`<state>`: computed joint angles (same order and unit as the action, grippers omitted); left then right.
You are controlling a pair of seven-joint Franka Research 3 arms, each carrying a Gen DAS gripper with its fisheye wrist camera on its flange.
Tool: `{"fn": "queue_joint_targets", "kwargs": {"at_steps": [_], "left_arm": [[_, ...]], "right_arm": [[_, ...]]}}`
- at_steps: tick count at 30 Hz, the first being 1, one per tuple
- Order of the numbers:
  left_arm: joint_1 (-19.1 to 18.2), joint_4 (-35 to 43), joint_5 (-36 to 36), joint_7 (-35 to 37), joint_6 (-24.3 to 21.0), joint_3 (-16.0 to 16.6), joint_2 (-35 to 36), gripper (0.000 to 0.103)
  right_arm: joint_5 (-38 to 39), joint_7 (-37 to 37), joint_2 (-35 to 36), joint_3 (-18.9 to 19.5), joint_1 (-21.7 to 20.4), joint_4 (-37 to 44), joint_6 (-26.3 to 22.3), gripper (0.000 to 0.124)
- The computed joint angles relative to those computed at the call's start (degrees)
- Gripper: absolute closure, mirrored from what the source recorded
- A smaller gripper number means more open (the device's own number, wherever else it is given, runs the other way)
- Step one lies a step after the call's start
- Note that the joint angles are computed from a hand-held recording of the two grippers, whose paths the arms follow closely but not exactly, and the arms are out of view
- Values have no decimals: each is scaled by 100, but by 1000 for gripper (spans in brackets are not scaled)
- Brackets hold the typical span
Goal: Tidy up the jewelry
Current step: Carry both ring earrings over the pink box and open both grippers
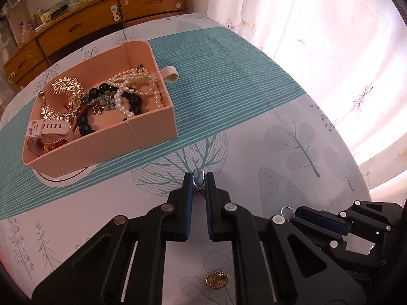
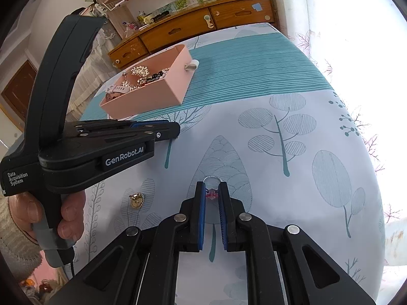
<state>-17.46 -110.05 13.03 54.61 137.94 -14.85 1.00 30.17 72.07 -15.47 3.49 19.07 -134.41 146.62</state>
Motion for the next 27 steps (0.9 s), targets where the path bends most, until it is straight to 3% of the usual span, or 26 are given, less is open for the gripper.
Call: {"fn": "queue_joint_targets", "kwargs": {"at_steps": [4,11,19,22,27], "left_arm": [[62,-540,-149,21,549,52,-537,96],[206,-729,139,53,410,104,-1104,96],[531,-267,288,93,75,270,-1028,96],[648,32,345,119,-123,317,-839,96],[742,475,375,215,-544,349,-573,94]], "right_arm": [[82,-83,-72,-26,26,-25,49,114],[315,-387,-34,-38,171,310,130,114],[400,-506,802,151,334,1656,280,114],[357,-254,1386,225,319,2465,61,114],[583,488,2502,316,159,4021,-1056,114]]}}
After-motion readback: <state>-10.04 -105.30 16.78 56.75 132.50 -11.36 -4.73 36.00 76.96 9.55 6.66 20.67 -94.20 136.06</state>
